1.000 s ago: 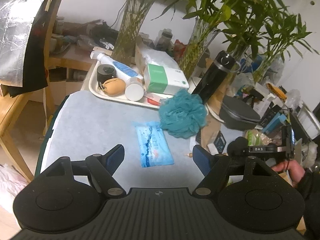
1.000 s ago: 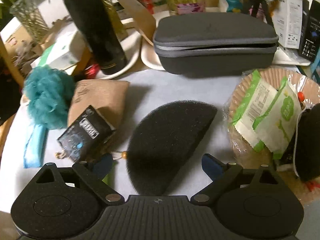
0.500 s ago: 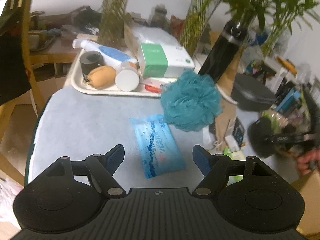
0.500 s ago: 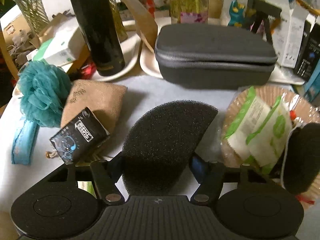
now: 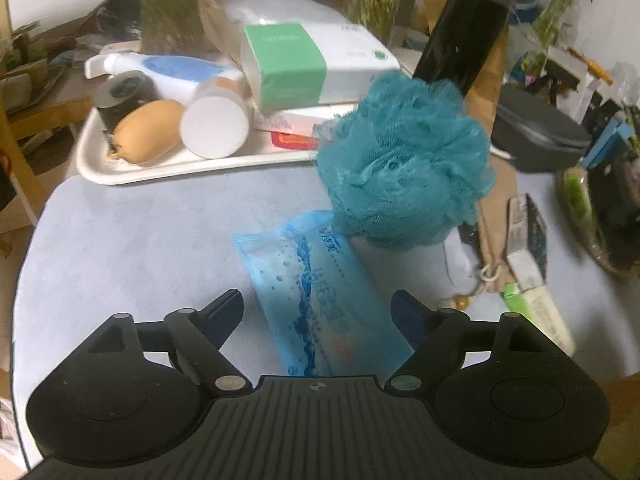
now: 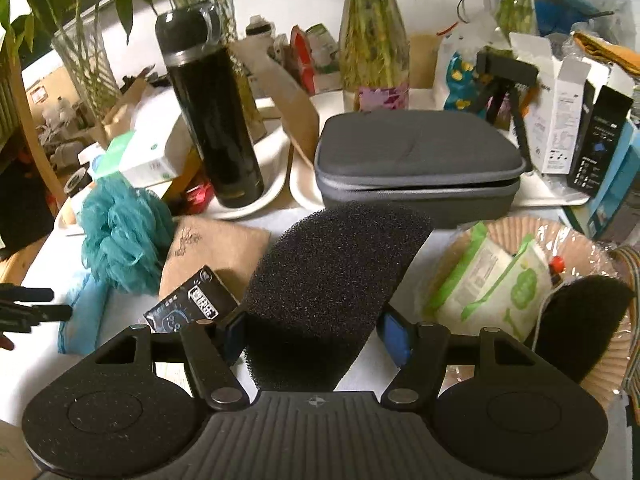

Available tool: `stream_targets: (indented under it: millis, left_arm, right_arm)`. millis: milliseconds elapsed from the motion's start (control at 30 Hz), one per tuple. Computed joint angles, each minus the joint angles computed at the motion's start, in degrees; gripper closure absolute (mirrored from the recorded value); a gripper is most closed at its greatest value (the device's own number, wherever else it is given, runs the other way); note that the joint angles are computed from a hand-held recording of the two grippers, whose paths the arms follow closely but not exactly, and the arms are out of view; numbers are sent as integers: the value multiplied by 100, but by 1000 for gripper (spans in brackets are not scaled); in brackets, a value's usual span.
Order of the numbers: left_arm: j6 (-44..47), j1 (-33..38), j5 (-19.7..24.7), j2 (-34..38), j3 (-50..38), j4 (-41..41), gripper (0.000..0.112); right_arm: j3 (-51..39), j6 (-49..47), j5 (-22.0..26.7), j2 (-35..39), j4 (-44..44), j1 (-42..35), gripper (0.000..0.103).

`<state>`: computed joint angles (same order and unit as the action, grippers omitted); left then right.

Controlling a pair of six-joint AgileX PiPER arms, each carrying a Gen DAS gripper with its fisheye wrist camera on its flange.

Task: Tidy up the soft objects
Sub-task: 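Lift the black sponge with the right gripper while the left gripper grasps and lifts the blue wipes packet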

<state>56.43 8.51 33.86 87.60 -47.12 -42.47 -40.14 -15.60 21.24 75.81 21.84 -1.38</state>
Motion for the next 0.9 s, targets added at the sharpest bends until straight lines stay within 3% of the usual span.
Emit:
stream_targets:
  millis: [267, 400, 467, 700, 833, 900]
  left_arm:
    - [-90, -642, -929, 311, 72, 175, 27]
    - [-755, -1105, -1502, 330, 197, 928, 23]
    - [-635, -1218, -1740, 283, 321, 956, 22]
    - [-1306, -937, -1837, 2, 531, 1709, 23]
    - [-1389, -673, -1563, 120, 334, 1512, 33]
    - [-1928, -699, -1497, 179, 213, 1828, 36]
  right_arm:
    - [-26, 23, -15, 11, -62, 118, 33]
    - [-28, 95, -35, 16, -146, 167, 33]
    - [-34, 116, -23, 18, -168, 175, 33]
    - [-8, -75, -44, -89, -35, 131, 33]
    - [-39, -278, 14, -161, 150, 88, 33]
    - [-38, -247, 34, -201, 119, 108, 33]
